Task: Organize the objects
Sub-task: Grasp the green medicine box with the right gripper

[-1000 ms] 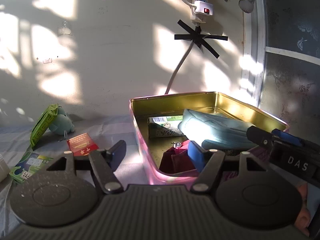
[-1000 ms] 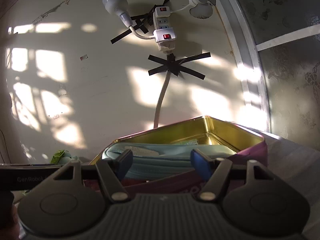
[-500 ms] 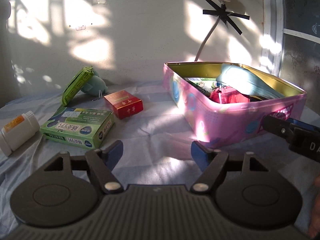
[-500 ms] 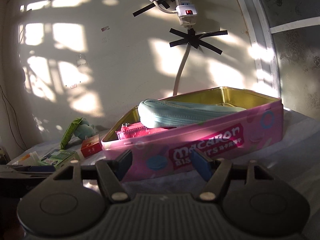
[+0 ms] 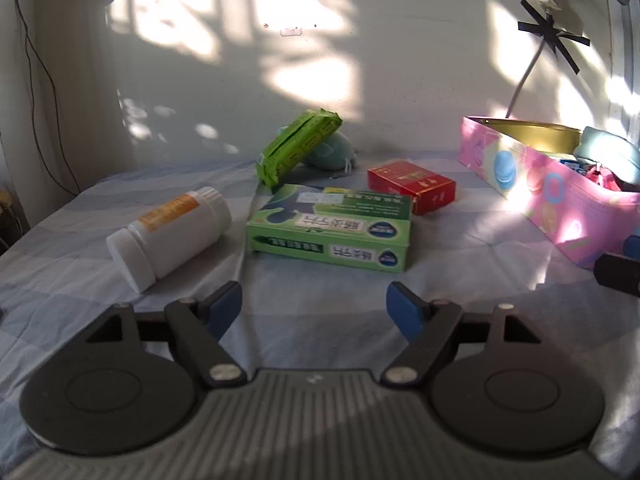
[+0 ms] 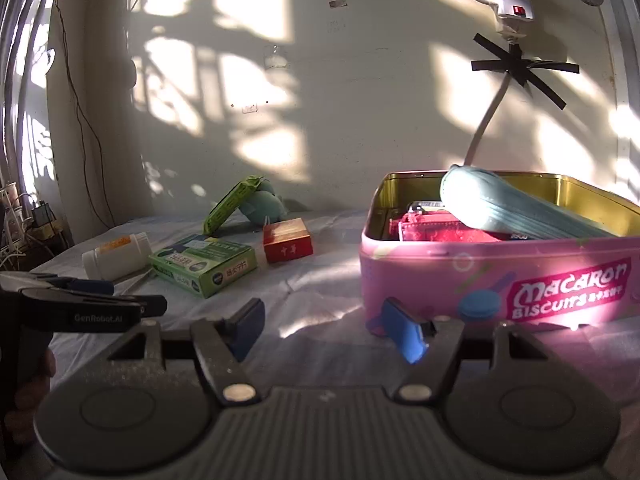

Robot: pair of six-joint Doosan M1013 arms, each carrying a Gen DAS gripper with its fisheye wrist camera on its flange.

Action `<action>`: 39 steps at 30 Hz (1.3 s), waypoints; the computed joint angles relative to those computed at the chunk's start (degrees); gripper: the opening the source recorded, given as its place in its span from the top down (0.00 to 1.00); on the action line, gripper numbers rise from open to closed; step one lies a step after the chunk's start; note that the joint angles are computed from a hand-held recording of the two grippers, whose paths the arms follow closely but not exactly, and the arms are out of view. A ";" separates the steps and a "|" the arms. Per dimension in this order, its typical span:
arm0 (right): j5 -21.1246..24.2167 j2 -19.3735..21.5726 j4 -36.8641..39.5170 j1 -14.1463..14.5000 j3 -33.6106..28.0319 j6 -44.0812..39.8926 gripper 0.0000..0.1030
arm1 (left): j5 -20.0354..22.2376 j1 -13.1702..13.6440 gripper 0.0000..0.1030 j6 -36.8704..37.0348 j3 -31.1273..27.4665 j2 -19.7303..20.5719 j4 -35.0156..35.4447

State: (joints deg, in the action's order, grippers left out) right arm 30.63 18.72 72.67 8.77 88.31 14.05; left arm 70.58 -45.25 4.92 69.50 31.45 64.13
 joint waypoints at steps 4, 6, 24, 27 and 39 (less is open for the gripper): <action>6.51 2.64 -7.56 1.60 -4.52 5.35 0.31 | 4.22 1.03 0.20 -6.95 2.90 -1.78 -0.10; 8.42 4.31 -9.84 2.78 -7.13 5.65 0.27 | 1.01 1.69 0.20 -17.46 6.57 -4.40 -0.32; 26.58 20.18 -31.55 8.88 -34.51 13.67 0.04 | 2.29 0.78 0.13 -27.54 9.16 -4.94 7.23; 24.80 18.63 -29.48 8.39 -31.64 11.04 0.13 | 1.80 0.92 0.13 -28.48 9.54 -5.25 6.98; 27.92 7.67 -22.38 1.65 -14.68 -5.01 0.17 | -8.15 1.53 0.14 -32.20 13.37 -7.76 9.28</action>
